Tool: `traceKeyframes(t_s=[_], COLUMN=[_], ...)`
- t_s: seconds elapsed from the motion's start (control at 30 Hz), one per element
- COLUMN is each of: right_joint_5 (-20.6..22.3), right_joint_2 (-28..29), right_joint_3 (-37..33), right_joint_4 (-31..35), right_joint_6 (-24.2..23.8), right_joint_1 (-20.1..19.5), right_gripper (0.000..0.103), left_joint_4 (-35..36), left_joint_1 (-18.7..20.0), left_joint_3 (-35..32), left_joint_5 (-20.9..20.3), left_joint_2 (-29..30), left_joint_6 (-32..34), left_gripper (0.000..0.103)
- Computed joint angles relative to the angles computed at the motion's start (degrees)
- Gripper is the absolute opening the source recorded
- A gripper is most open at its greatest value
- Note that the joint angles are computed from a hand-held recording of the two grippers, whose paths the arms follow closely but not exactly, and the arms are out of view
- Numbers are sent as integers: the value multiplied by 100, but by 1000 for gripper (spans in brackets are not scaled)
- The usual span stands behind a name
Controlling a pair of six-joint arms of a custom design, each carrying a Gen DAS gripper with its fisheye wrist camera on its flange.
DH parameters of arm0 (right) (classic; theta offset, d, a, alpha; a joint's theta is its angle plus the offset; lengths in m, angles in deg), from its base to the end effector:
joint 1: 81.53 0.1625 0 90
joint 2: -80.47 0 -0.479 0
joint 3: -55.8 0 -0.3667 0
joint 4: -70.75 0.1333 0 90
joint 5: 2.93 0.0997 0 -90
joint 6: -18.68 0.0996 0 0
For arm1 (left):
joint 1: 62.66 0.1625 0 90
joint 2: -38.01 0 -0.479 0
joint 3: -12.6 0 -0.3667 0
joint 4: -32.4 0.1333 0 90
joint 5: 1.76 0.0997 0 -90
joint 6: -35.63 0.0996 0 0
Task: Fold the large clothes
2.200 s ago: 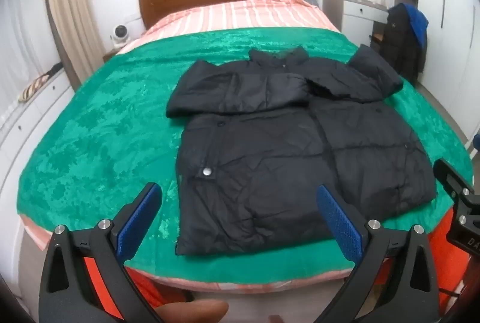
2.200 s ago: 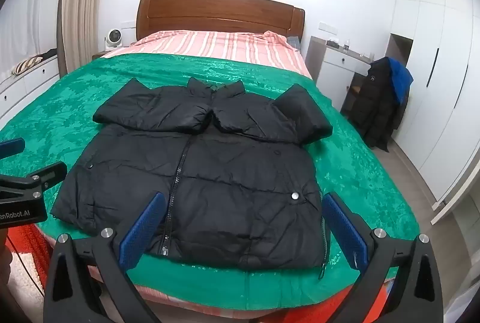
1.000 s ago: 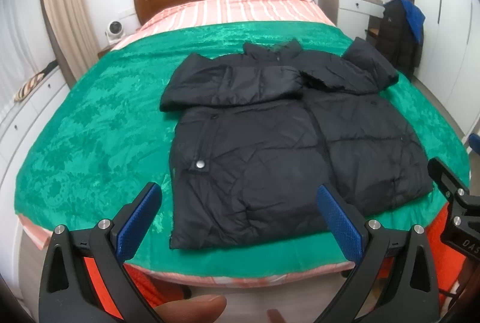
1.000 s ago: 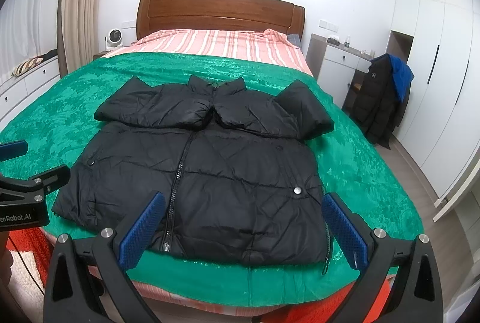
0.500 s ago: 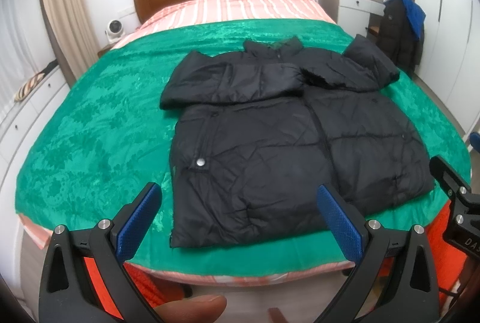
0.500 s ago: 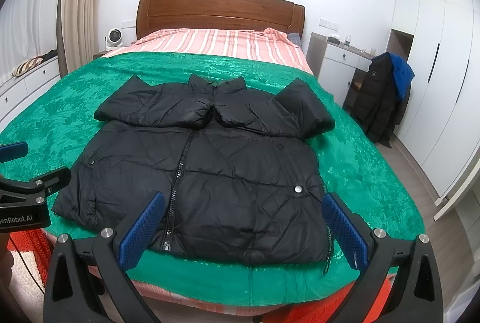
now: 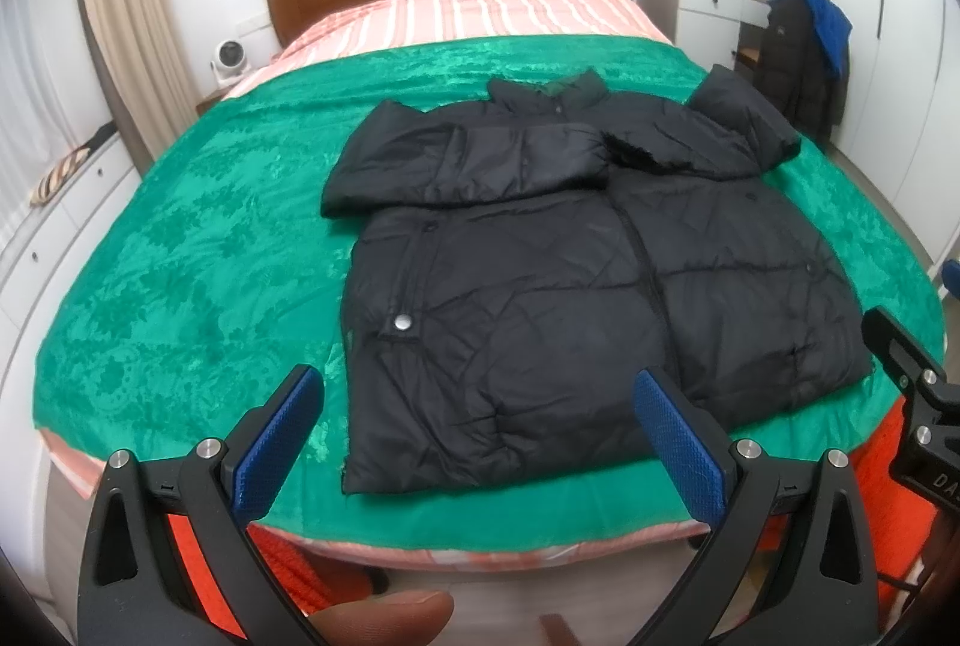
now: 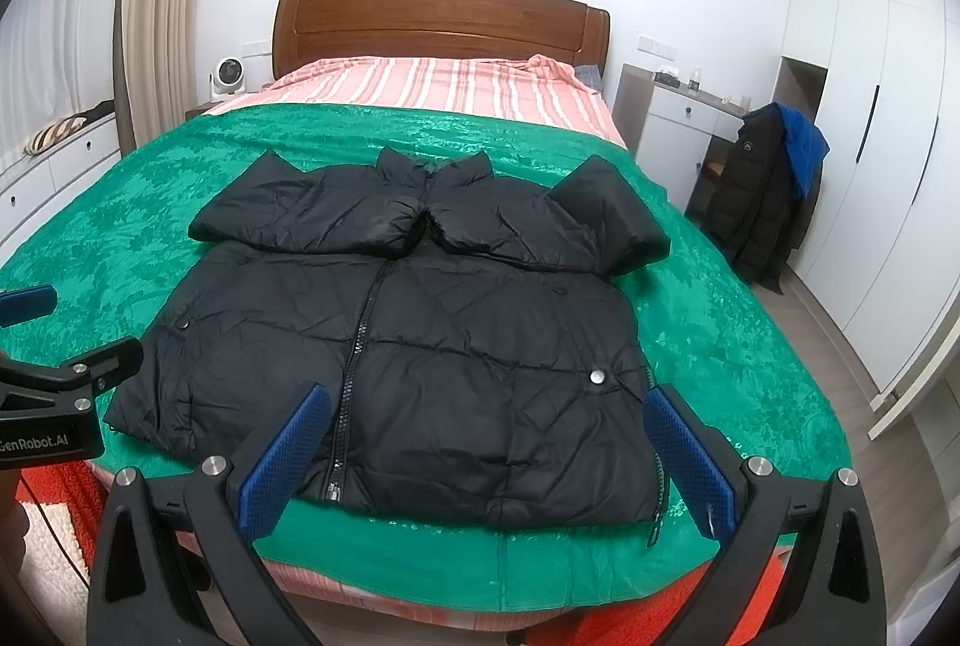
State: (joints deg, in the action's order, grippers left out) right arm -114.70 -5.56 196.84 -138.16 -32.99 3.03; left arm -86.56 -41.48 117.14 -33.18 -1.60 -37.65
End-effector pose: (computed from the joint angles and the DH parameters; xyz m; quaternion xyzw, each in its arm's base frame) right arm 0.0608 -0.3778 0.3888 0.2352 -0.8056 0.3799 0.3891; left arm -0.4569 -0.4112 0.0352 0.1187 0.8348 -0.3527 0.4058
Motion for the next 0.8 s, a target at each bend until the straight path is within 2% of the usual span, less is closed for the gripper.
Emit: traceKeyframes(t_s=[0.8], right_joint_5=[-25], right_joint_2=[-2], right_joint_3=[-8], right_joint_4=[86], right_joint_6=[69], right_joint_1=[-12], right_gripper=[102], left_joint_4=[50], left_joint_1=[4], left_joint_3=[-25], left_joint_5=[-42], left_joint_2=[33], left_joint_6=[-7], left_gripper=[103])
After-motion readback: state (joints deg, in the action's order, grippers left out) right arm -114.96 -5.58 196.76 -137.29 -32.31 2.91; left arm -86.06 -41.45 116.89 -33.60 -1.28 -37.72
